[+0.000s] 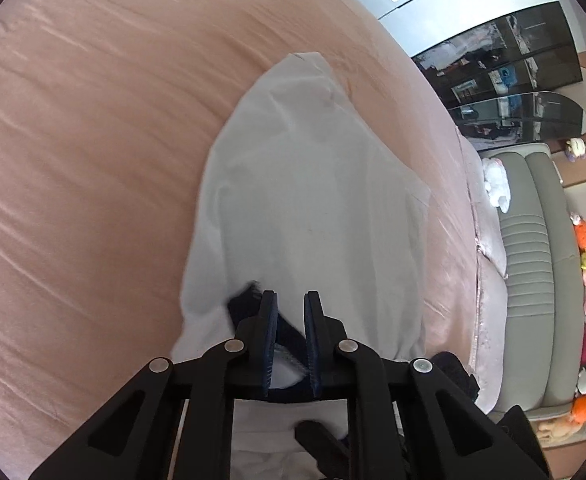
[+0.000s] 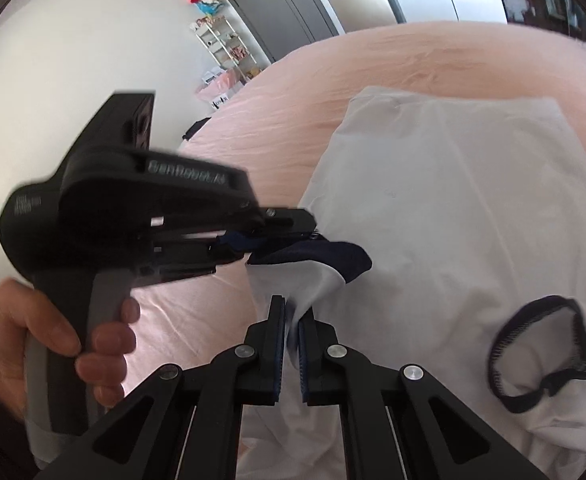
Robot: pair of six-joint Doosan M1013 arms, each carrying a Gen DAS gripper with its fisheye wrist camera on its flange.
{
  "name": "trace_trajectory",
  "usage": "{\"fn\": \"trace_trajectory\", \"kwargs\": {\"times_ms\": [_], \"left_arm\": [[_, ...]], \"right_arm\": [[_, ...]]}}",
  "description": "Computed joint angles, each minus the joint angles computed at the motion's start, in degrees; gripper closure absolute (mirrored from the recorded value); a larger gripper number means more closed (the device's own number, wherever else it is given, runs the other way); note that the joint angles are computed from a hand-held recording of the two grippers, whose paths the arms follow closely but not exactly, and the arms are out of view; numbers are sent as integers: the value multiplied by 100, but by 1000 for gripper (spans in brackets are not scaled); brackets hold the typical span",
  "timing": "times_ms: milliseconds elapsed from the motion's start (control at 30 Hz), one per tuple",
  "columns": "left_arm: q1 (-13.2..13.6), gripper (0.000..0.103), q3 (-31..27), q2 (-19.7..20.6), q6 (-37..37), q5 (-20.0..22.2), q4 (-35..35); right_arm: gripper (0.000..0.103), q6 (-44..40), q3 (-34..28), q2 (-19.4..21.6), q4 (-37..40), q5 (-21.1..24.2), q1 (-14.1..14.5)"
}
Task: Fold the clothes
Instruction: 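Grasp the navy collar band with the left tool, then open the left tool off the collar band while the right tool grasps it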
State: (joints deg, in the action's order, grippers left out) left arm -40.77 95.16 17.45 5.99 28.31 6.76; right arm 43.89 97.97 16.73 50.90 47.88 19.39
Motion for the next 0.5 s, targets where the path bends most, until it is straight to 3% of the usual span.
{"fn": "trace_trajectory", "kwargs": {"times_ms": [133,333,400,467,500], "left_arm": [[-39,91,-313,157,412,242,-48],[-188,88,-658,148,626,1285,508],[-201,70,-633,87,604,1431,548],[-210,14,-610,60,557,1592,552],[-213,13,-590,54,514,1654,546]], "right_arm": [[99,70,3,-4,-5,-31,-83],[98,265,-182,104,-377,38,-150],[98,268,-279,147,-474,165,-169],[92,347,-365,192,-503,319,-189],[78,368,-401,216,-492,412,-200]]}}
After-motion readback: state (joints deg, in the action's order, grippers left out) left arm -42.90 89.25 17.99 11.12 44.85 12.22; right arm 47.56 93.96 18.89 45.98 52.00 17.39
